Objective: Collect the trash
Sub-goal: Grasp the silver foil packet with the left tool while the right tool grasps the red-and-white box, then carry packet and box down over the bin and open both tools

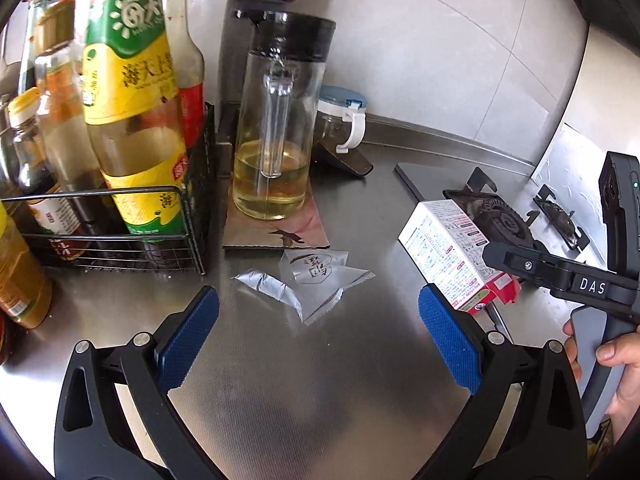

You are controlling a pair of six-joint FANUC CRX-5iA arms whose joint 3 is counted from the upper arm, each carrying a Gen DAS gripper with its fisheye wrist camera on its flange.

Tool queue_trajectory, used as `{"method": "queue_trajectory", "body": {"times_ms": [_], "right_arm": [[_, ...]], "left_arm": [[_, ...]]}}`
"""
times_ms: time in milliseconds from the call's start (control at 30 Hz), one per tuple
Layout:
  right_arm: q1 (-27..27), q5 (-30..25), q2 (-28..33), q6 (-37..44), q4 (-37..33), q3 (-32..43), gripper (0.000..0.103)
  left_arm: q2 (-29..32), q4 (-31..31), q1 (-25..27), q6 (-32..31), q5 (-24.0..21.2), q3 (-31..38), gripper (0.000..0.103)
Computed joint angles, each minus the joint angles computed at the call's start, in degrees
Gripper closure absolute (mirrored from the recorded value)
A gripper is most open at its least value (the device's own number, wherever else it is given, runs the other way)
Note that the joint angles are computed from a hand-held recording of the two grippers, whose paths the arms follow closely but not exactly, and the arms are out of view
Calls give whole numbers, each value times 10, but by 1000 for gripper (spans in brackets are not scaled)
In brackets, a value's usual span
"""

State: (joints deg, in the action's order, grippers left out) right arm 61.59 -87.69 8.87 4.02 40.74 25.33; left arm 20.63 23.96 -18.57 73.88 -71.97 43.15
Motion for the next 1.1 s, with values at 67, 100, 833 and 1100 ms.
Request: {"method": "queue_trajectory", "body": {"times_ms": [67, 100, 833, 1100], "right_arm": [[-9, 4, 4, 5, -9, 2, 3], [-12, 6, 5, 7, -12, 2, 3], [-27, 8, 13, 23, -45, 2, 45], [8, -15, 11, 20, -11, 10, 46]], "left_arm": [[24, -14, -8, 3, -13, 28, 8], [36, -20, -11, 5, -17, 41, 8], [120, -16, -19, 24, -96, 139, 96], [44, -2, -7, -1, -63, 53, 98]]}}
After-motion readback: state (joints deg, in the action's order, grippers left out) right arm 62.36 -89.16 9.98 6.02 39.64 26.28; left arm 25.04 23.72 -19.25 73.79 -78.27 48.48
